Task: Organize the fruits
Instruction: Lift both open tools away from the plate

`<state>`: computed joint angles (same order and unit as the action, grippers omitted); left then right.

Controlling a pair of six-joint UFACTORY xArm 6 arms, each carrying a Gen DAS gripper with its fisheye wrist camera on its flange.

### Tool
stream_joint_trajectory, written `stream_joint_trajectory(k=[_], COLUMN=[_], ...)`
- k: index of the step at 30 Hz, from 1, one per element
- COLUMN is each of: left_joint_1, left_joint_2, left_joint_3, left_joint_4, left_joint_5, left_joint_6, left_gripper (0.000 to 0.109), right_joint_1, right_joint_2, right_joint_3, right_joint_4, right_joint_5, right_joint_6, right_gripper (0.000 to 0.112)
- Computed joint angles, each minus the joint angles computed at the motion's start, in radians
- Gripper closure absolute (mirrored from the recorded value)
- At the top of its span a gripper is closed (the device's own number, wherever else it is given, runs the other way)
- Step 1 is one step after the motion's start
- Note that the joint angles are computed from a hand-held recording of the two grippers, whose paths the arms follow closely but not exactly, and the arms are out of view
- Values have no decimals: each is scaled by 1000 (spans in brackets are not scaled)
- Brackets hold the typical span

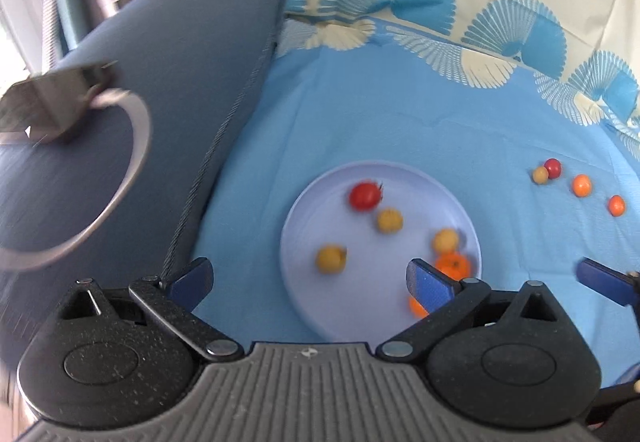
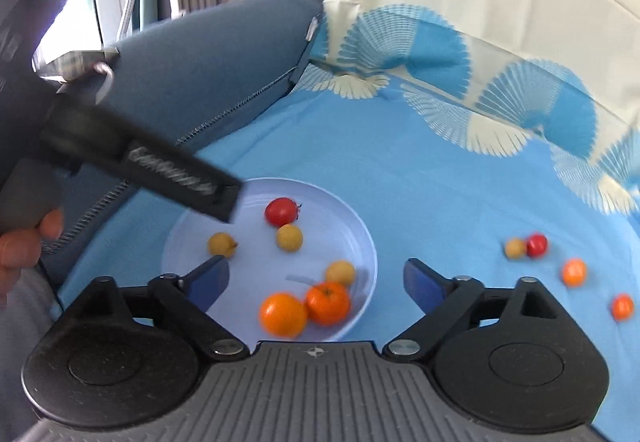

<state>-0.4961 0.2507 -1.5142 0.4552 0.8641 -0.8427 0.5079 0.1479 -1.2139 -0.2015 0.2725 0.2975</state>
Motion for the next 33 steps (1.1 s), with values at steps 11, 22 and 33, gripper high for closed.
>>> stream_joint_trajectory(k=[11,22,33], left_joint_1=[-105,-204,-285], left_joint_2=[-280,-410,-459], left_joint_3=[243,319,326], left_joint_4=[96,193,253], left_joint_5=[109,127,182], left_joint_6=[-144,-228,-269], left_gripper=[6,6,6], right_joint_1=[51,99,122], right_joint_2=[-319,-542,-652], right_joint_3=[223,368,423], right_joint_4=[-266,-510,-616], right_joint_5=[112,142,162], right_joint_6=[404,628,729], right_gripper=[10,10,10])
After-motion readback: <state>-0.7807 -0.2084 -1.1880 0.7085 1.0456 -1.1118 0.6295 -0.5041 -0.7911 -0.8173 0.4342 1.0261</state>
